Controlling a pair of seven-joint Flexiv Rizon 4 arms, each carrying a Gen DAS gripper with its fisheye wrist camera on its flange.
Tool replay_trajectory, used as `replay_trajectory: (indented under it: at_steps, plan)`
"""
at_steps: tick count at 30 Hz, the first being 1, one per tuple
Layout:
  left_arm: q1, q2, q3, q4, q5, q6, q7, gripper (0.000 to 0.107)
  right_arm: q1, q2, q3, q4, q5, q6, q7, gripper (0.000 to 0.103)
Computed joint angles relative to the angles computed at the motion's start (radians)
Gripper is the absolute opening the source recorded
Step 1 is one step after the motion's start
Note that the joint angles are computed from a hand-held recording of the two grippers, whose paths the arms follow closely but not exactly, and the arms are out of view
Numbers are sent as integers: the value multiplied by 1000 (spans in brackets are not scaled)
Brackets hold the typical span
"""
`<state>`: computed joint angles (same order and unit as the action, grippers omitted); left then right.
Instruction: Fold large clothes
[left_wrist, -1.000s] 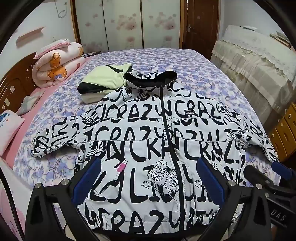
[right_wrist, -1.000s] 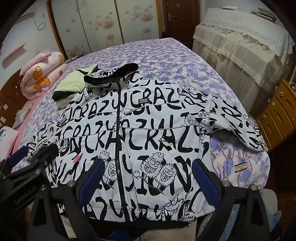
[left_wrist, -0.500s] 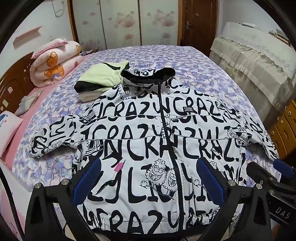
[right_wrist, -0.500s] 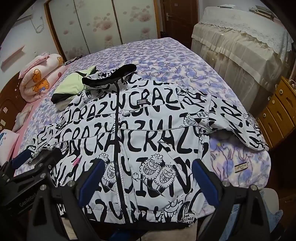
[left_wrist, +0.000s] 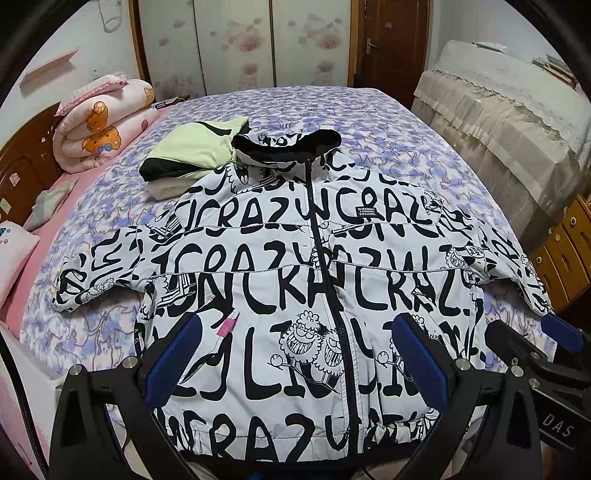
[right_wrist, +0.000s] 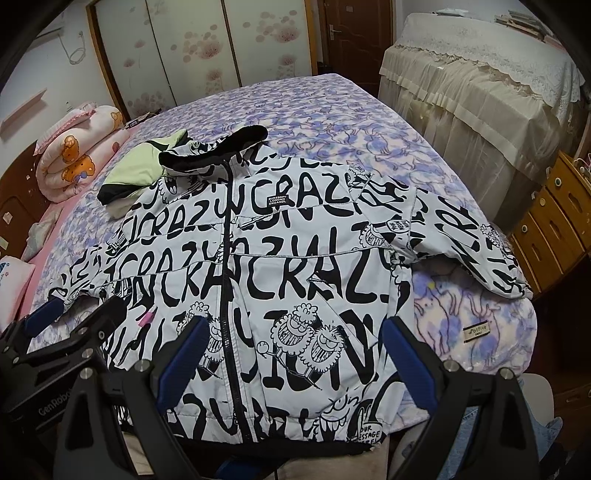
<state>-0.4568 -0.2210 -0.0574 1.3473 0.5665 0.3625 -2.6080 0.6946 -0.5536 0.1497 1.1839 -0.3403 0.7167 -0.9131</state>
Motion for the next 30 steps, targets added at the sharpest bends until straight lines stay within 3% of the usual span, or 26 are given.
replay_trajectory:
  at_steps: [30]
  plan:
    - [10, 37, -15, 52, -17, 10, -10, 102, 3, 15, 3, 25, -11, 7, 10, 95]
